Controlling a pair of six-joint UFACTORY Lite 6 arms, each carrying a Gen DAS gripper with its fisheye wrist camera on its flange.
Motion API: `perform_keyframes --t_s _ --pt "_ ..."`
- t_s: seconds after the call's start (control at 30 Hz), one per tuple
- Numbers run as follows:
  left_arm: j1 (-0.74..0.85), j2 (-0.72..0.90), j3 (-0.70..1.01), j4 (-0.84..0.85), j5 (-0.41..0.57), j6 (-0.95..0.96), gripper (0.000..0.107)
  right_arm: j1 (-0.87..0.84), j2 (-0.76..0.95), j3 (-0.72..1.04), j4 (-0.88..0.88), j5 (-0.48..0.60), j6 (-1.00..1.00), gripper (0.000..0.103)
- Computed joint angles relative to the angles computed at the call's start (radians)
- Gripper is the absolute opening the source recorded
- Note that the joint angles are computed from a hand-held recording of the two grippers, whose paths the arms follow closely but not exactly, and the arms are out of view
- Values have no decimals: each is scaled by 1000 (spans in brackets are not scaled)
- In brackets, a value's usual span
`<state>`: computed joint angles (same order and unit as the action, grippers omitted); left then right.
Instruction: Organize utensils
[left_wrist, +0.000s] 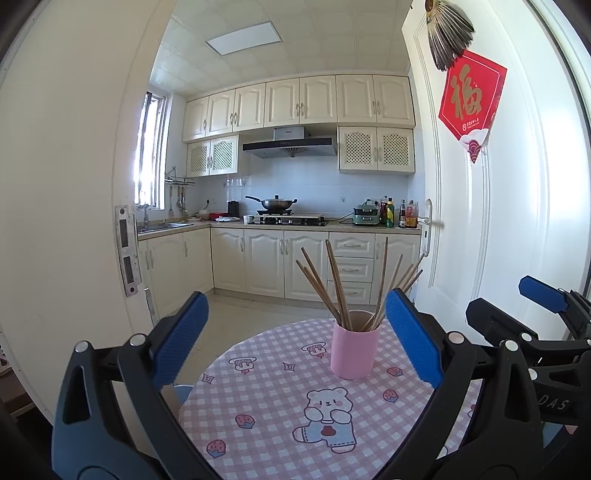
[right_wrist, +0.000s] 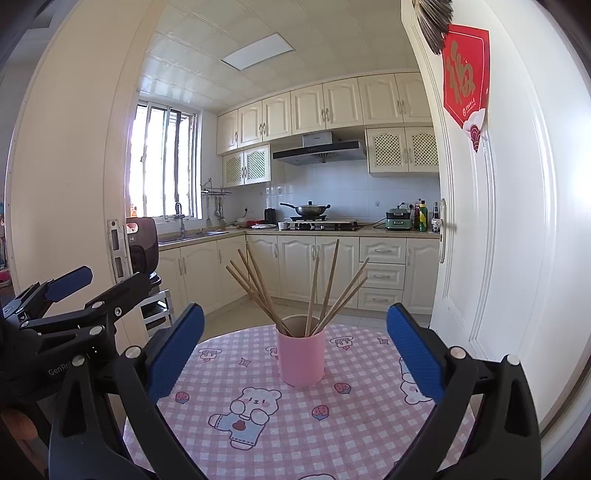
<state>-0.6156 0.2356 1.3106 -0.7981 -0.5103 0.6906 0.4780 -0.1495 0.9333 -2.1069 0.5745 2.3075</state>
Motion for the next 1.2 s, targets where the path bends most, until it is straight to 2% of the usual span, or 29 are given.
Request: perform_keyframes --t_s 1.2 --pt "0 8 9 -13 10 15 95 22 14 10 38 19 -22 95"
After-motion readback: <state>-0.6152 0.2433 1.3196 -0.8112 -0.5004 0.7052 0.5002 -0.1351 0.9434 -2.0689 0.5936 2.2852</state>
